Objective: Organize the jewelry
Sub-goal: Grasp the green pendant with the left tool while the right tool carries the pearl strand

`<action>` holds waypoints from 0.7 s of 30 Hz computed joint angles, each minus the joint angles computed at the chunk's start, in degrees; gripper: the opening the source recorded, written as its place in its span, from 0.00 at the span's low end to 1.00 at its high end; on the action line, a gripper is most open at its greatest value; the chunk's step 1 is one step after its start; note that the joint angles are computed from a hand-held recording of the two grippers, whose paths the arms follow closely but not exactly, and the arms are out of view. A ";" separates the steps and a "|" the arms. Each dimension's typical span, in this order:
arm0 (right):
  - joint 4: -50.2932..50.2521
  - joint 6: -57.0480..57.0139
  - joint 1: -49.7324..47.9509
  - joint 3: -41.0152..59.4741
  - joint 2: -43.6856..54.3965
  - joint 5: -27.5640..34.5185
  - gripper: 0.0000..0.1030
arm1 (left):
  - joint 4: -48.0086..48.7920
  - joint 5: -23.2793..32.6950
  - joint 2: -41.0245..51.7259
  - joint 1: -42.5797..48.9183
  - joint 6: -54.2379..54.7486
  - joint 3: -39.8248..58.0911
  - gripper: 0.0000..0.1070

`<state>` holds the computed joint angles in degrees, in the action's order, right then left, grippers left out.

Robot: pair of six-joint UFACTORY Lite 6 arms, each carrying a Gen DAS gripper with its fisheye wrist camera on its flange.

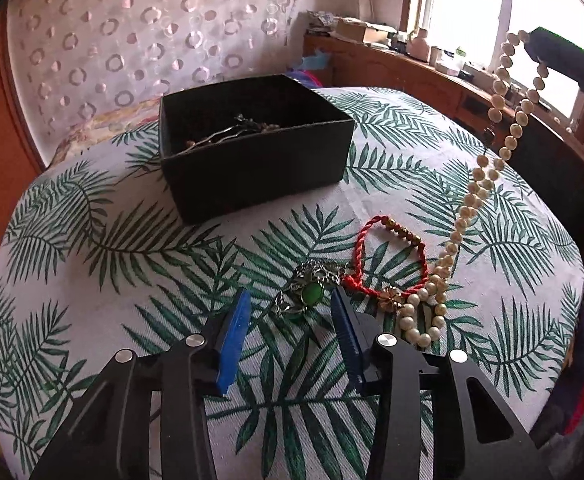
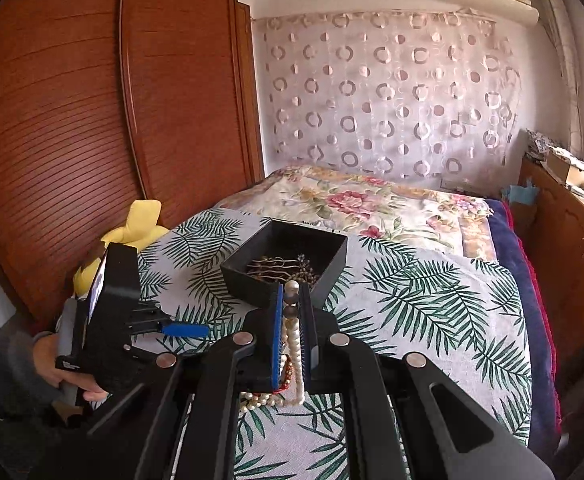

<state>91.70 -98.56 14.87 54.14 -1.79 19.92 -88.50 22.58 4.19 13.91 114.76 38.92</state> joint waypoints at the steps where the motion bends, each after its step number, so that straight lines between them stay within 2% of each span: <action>1: -0.17 0.05 -0.05 0.15 0.13 -0.02 0.08 | -0.50 -0.34 0.12 -0.31 0.42 0.06 0.29; 3: -0.70 0.50 -0.08 0.56 0.44 0.01 0.08 | -2.00 -1.03 -0.05 -0.81 2.29 -0.19 0.22; 4: -0.42 0.28 -0.09 0.39 0.28 0.06 0.08 | -1.86 -0.95 -0.03 -0.82 2.58 -0.22 0.10; 10: -2.10 1.78 -0.29 2.51 0.78 0.41 0.08 | -0.13 2.17 -2.50 0.94 1.43 -0.85 0.10; 16: -5.48 5.47 0.28 6.10 1.48 0.23 0.08 | 5.16 6.43 -7.66 4.20 -4.78 0.11 0.10; 21: -8.98 9.68 0.91 10.36 3.16 0.35 0.08 | 8.12 7.32 -10.03 4.12 -10.23 2.89 0.10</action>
<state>82.71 -88.88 15.78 64.50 1.38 20.27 -80.38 29.90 -5.84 18.03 104.54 41.81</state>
